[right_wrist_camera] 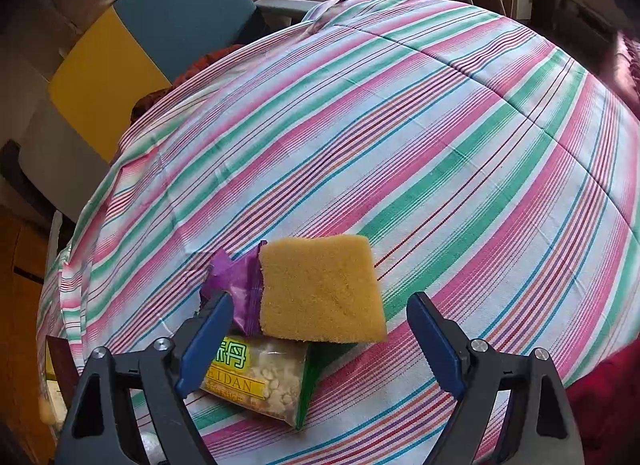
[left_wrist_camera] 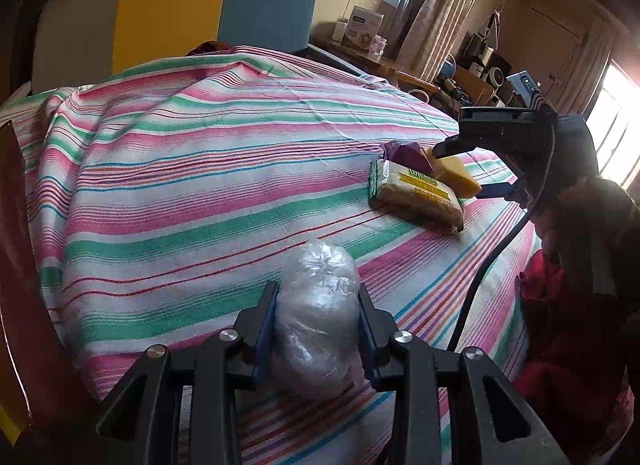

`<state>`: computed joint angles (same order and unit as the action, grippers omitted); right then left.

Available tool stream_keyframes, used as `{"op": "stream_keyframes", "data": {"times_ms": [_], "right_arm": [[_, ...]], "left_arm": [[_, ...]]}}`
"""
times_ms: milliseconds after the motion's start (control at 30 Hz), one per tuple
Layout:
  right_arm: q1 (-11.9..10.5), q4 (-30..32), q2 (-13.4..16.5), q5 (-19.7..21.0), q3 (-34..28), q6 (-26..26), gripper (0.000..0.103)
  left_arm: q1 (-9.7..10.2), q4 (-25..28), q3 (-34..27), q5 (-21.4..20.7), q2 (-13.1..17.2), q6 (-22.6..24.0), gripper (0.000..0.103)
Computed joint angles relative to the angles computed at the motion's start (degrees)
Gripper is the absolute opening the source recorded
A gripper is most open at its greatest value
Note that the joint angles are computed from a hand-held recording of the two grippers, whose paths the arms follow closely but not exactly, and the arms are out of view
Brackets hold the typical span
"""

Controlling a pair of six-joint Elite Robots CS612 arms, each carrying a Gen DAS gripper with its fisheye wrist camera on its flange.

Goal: Organize objects
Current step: 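Hold the plastic ball in the left tool while the right tool grasps the yellow sponge, then carry the plastic ball into the gold tray and open the left tool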

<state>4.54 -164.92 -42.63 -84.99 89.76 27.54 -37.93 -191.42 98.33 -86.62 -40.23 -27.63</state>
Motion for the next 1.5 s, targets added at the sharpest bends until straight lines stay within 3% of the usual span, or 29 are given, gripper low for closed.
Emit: {"op": "stream_keyframes", "data": {"times_ms": [100, 200, 233, 267, 633, 733, 933, 1033, 1167, 1233, 1300, 1433, 1500], "right_arm": [[0.2, 2.4, 0.5, -0.2, -1.1, -0.8, 0.089], [0.8, 4.2, 0.9, -3.1, -2.2, -2.2, 0.088], [0.9, 5.0, 1.1, -3.7, -2.6, -2.8, 0.079], [1.0, 5.7, 1.2, -3.9, -2.9, -3.5, 0.061], [1.2, 7.3, 1.1, -5.3, -3.1, -4.8, 0.060], [1.1, 7.2, 1.1, -5.1, -3.0, -4.8, 0.061], [1.1, 7.4, 1.1, -5.4, -3.0, -5.5, 0.061], [1.1, 7.4, 1.0, -5.4, -2.9, -5.7, 0.061], [1.4, 7.7, 1.0, -6.1, -2.9, -6.2, 0.061], [1.5, 7.9, 0.9, -6.5, -2.9, -6.6, 0.061], [1.6, 8.0, 0.9, -6.6, -3.0, -6.8, 0.061], [0.7, 8.7, 1.2, -6.1, -4.0, -7.7, 0.061], [1.5, 8.9, 1.7, -6.4, -4.5, -7.1, 0.061]], "left_arm": [[0.04, -0.4, 0.0, -0.2, 0.1, -0.2, 0.036], [0.10, -0.9, 0.1, -0.4, 0.2, -0.4, 0.037], [0.12, -1.0, 0.1, -0.4, 0.2, -0.5, 0.037], [0.13, -1.2, 0.2, -0.5, 0.2, -0.5, 0.037], [0.07, -0.1, 0.1, -0.2, -0.2, -0.5, 0.035], [0.01, 1.2, 0.5, 0.0, -1.1, -1.1, 0.035], [0.69, -2.4, 3.7, 1.1, -4.9, -3.5, 0.035], [2.39, -3.0, 5.9, 1.4, -7.8, -6.7, 0.035], [6.84, -0.4, 7.3, 0.7, -10.2, -12.8, 0.035], [8.95, 2.4, 7.4, 2.7, -10.9, -14.8, 0.035], [10.60, 4.7, 7.3, 4.5, -10.9, -16.0, 0.035], [14.19, 10.5, 5.9, 3.4, -9.6, -21.6, 0.035], [14.71, 12.3, 5.6, 4.1, -9.0, -23.2, 0.035]]}}
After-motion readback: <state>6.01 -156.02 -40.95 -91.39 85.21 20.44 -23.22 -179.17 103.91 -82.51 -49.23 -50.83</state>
